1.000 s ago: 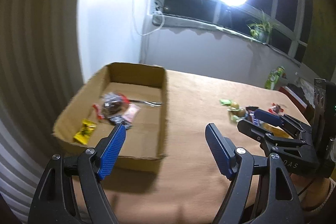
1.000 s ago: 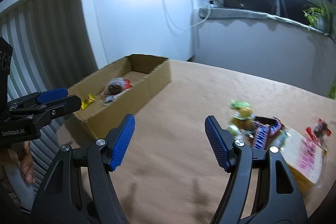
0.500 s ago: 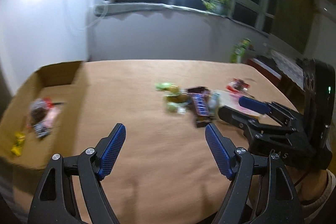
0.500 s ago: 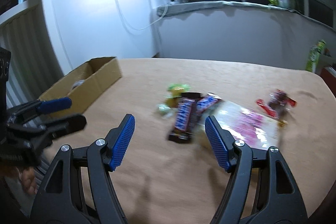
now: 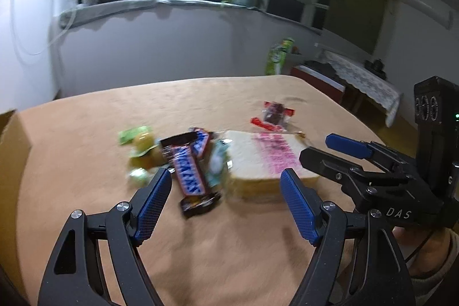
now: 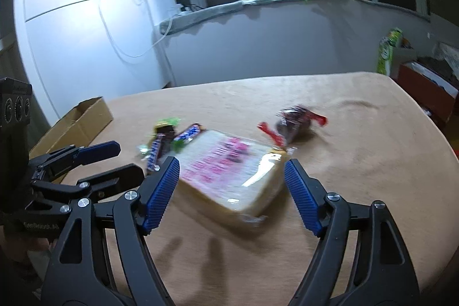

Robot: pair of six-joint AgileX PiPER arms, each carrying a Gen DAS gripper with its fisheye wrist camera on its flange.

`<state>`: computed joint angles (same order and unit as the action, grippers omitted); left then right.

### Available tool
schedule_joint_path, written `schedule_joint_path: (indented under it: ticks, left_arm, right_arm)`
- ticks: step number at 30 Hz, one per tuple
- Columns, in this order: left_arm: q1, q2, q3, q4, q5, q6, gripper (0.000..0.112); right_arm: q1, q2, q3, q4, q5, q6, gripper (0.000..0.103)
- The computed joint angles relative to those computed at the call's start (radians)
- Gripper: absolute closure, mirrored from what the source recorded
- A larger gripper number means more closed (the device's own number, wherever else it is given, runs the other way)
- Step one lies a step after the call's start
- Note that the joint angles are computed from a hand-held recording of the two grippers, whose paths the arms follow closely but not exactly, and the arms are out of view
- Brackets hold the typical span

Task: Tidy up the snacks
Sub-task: 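Move both tools back to the bagged bread loaf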

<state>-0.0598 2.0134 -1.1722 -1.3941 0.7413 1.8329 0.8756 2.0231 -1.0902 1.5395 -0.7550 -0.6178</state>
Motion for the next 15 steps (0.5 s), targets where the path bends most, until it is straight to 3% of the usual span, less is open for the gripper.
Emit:
schedule_joint_path:
  ticks: [8, 15]
  left_arm:
    - [-0.061, 0.054, -0.067, 0.100, 0.016, -0.041, 0.034]
    - [-0.088, 0.061, -0.084, 0.192, 0.087, -0.115, 0.033]
  right_arm:
    - [-0.053, -0.018, 0.115, -0.156, 0.068, 0.250, 0.018]
    - [-0.100, -0.031, 0.195, -0.325, 0.094, 0.437, 0.018]
